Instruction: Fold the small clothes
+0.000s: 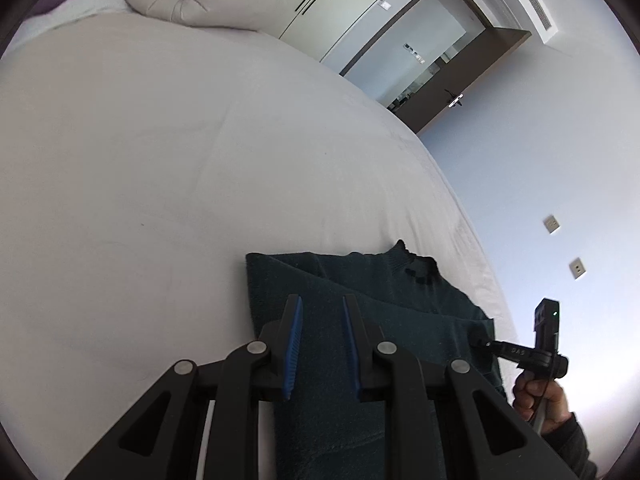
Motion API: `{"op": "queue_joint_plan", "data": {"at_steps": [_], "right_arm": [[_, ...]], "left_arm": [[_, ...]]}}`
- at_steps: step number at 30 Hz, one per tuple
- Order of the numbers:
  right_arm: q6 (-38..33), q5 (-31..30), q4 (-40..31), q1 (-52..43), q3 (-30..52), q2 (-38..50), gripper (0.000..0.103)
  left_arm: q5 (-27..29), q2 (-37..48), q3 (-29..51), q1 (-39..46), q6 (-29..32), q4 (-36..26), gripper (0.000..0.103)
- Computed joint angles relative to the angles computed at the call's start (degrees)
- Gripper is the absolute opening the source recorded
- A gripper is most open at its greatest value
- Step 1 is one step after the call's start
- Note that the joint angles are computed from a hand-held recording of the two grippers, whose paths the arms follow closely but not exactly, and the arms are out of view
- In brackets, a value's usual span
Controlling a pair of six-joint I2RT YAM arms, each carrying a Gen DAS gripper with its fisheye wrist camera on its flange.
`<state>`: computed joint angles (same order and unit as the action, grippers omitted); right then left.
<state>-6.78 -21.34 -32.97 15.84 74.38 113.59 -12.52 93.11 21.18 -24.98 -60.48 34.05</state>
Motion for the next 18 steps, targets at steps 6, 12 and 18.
{"op": "queue_joint_plan", "data": {"at_steps": [6, 12, 18], "right_arm": [[0.33, -1.15, 1.06, 0.04, -0.07, 1.05, 0.007], [1.88, -2.30, 2.05, 0.11, 0.19, 2.36, 0.007], [3.81, -2.12, 3.22, 0.47, -1.59, 0.94, 0.007]], "left_arm": [[17.68, 18.70, 2.12, 9.69, -2.93, 19.47, 0.019], [17.89, 24.10, -1.32, 8.80, -3.66, 29.60, 0.006], [11.52, 16.32, -3.84, 1.05, -2.63, 21.68, 0.008]]}}
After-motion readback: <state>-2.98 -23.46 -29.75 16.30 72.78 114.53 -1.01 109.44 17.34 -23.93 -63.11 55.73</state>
